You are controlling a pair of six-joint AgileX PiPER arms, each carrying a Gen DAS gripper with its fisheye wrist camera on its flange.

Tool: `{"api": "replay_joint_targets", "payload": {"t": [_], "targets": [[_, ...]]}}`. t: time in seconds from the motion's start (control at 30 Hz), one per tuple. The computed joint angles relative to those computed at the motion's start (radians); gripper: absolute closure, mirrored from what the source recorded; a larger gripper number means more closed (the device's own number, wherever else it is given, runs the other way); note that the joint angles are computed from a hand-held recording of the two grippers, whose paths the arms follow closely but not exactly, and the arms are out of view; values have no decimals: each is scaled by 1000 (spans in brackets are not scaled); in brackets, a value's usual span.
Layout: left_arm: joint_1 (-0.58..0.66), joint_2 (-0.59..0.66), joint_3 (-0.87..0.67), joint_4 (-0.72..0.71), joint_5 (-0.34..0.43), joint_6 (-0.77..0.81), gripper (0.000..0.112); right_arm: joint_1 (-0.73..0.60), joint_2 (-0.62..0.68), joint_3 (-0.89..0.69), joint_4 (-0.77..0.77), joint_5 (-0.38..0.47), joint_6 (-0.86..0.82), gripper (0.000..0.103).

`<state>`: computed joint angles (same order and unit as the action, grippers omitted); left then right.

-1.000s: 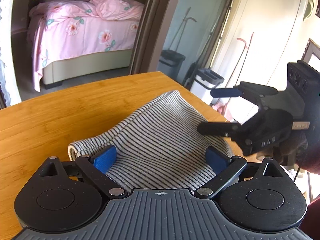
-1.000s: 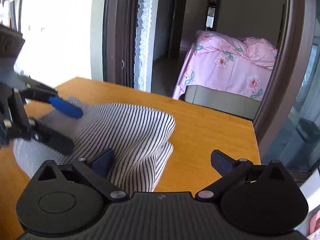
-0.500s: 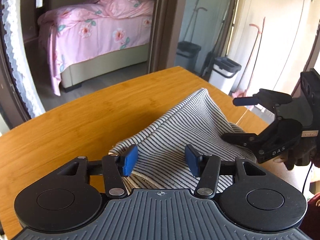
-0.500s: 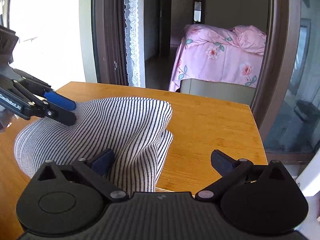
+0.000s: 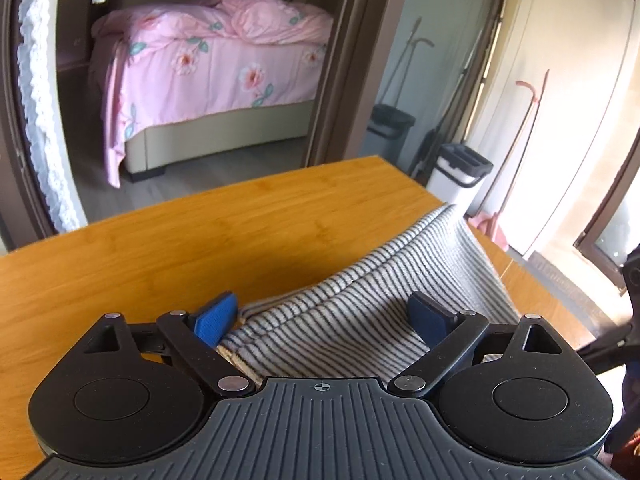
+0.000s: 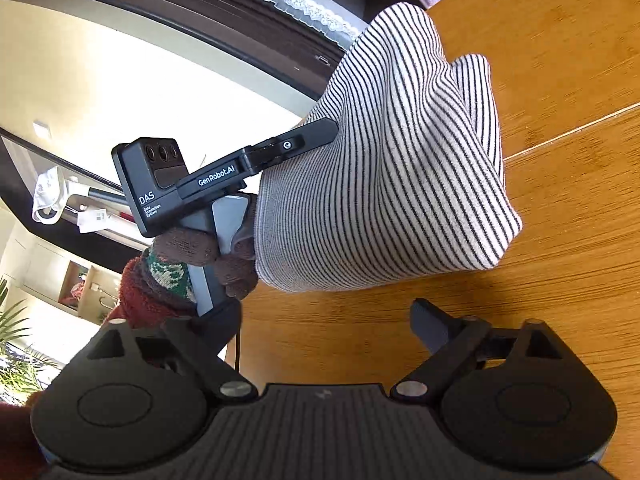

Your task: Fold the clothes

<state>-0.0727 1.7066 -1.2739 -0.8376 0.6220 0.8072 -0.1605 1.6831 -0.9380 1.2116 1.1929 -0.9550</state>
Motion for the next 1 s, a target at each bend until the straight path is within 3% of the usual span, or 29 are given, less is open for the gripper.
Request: {"api": "replay_joint_targets", "payload": {"t": [0.07,0.13,0.27,0.4,0.53,0.6,0.7,0.8,0.9,1.0], "targets": [[51,28,8,-97,54,33,12,17,8,-13,4,-55,24,44],[93,48,19,-167,99,55,12,7,35,-55,8,-82,64,46],[125,10,73,-184,137,37,14,32,22,-113,-6,-230,50,45],[141,-32,126,-222,217,10,16,110,-7,-137,-14,-460,-42,36],[55,-96,205,-192,163,35,14,190,29,-220,-90,-633,-28,27],[43,-115,224,-213,196,52,14,226,35,-250,-164,-708,36,27],[51,-175,256,-237,228,91,14,220,21,-254,-151,-702,33,23],[102,-252,292,-279,245,142,13,167,-26,-176,-29,-632,-87,18],[171,-287,310,-335,223,157,11,177,-84,-77,44,-644,-191,18],[191,-248,306,-335,149,92,11,216,-163,29,194,-677,-409,18]]}}
